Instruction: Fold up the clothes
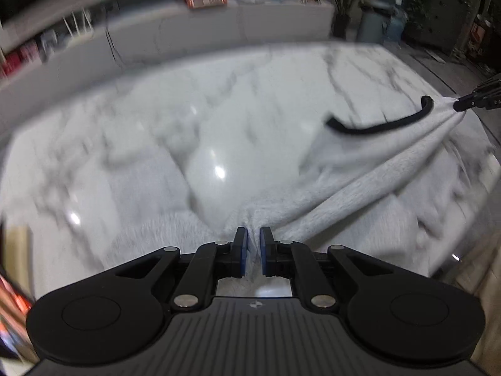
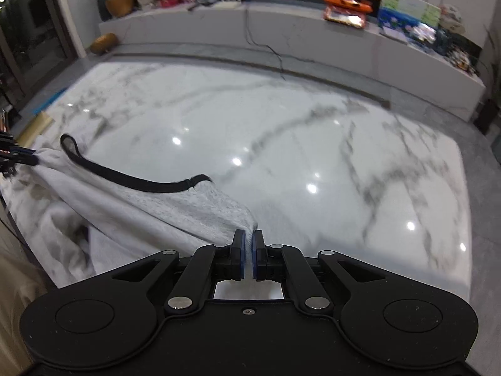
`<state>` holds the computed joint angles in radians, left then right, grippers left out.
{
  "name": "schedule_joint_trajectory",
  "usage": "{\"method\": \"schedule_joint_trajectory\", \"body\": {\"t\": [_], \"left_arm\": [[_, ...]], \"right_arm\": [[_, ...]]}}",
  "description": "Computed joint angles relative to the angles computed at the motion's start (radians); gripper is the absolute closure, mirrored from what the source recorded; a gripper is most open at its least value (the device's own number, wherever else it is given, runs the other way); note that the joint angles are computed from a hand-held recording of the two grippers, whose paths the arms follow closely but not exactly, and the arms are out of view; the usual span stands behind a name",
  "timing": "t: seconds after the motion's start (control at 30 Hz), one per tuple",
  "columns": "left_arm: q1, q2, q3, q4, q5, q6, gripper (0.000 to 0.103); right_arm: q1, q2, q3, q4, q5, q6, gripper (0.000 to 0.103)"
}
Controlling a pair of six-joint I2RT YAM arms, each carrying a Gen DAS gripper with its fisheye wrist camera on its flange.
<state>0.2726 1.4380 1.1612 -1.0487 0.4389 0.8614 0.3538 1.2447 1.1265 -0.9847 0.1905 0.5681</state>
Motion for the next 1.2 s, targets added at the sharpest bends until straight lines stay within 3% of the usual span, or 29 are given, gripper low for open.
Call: {"method": "schedule_joint_trajectory", "body": {"t": [0.23, 0.37, 0.5, 0.63, 0.73, 0.77, 0.87, 1.0, 1.2], "left_arm": [[0.046, -0.047, -0.073, -0.045, -0.032, 0.087, 0.079], [0.05, -0.08, -0.048, -0.022, 0.011, 0.067, 0.06], [-0.003, -0.067, -0.03, 0.052, 0.071, -0.036, 0.059], [-0.098, -0.01, -0.066, 0.142, 0.038, -0.116, 0.059], [-0.14, 0.058, -0.107, 0.199, 0.009, -0.148, 0.059], [-0.143, 0.082, -0.118, 0.203, 0.013, -0.151, 0.064], [-0.134, 0.092, -0.138, 0.191, 0.042, -0.121, 0.094], [-0.122, 0.039, -0.143, 0.184, 0.035, -0.095, 0.096], [-0.077, -0.037, -0.05, 0.171, 0.073, -0.133, 0.097]], "right_arm": [[0.121, -0.015, -0.121, 0.005, -0.053, 0.139, 0.1], [0.137, -0.011, -0.122, 0.006, -0.037, 0.153, 0.1], [0.127, 0.007, -0.113, 0.007, -0.044, 0.131, 0.099], [0.107, 0.013, -0.128, 0.029, -0.06, 0.115, 0.099], [0.1, 0.015, -0.138, 0.042, -0.071, 0.108, 0.099], [0.099, 0.015, -0.14, 0.043, -0.074, 0.105, 0.099], [0.093, 0.012, -0.144, 0.048, -0.082, 0.093, 0.099], [0.094, 0.019, -0.12, 0.035, -0.065, 0.084, 0.099], [0.102, 0.004, -0.012, 0.004, 0.065, 0.08, 0.099]]}}
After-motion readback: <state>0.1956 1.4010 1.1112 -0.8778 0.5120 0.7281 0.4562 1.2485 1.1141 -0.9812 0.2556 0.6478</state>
